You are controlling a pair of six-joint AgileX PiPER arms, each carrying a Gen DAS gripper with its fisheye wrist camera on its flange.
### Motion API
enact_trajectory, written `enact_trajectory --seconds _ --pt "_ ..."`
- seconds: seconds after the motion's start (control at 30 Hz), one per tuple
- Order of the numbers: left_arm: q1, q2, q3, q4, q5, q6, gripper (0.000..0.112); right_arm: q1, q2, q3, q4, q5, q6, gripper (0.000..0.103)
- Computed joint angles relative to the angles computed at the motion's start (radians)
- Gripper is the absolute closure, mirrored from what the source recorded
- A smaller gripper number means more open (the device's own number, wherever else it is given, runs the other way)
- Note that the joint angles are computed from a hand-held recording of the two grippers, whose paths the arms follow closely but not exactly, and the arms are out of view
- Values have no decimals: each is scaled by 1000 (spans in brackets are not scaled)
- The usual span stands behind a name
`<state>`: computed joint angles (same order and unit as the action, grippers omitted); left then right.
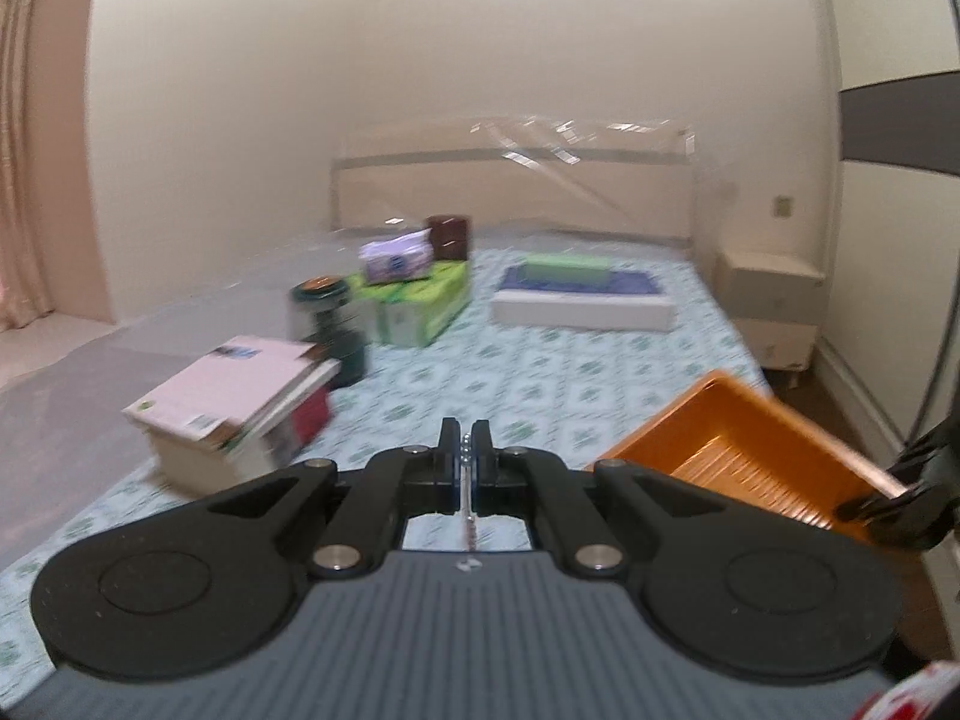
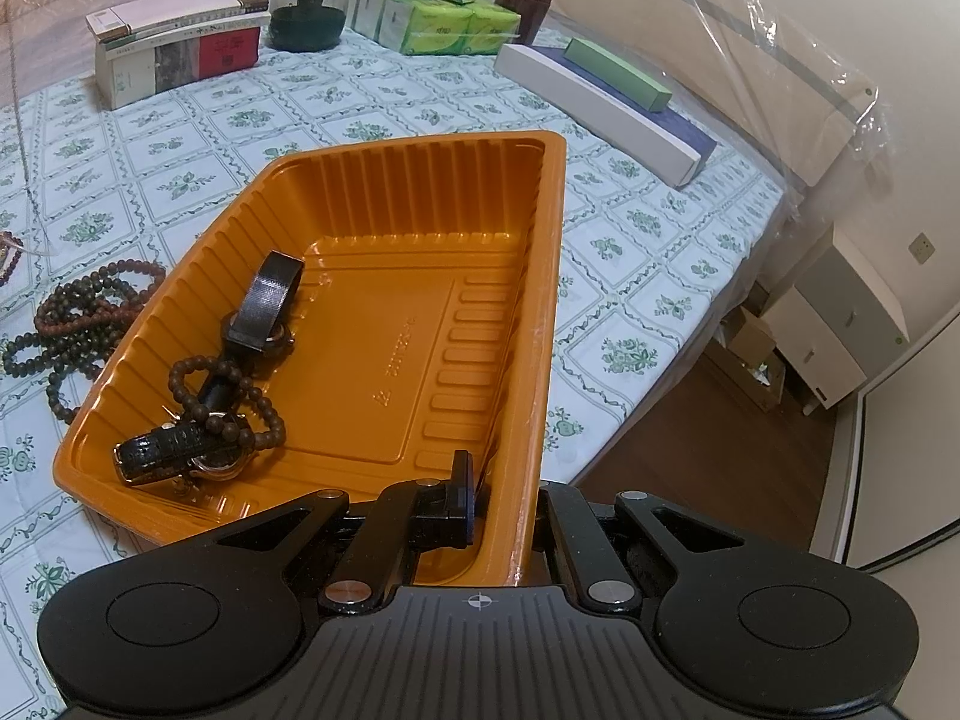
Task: Organize jewelry
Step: 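Lower the pearl necklace into the tray and open the left gripper while the right holds the tray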
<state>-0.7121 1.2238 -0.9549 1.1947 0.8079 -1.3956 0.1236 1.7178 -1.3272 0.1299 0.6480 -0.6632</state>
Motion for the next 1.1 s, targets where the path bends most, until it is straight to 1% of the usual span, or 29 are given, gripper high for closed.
enact_trajectory --seconds 0.2,0.43,0.6,0.73,0.9,1.1 --pt "-11 94 -126 8 -122 12 110 3 0 -5 -1 4 4 99" --pt "-10 228 -263 -24 -257 43 110 2 3 -15 9 12 -1 99" --pt "30 332 -327 -185 -361 164 110 -5 2 -7 25 5 -19 99" --pt "66 411 -357 -345 -416 299 110 -4 1 -6 24 5 -19 99" --pt "100 496 -398 -520 -444 465 110 -3 2 -5 22 4 -17 99" --pt "130 548 -420 -679 -461 611 110 -4 8 -10 22 7 -14 99"
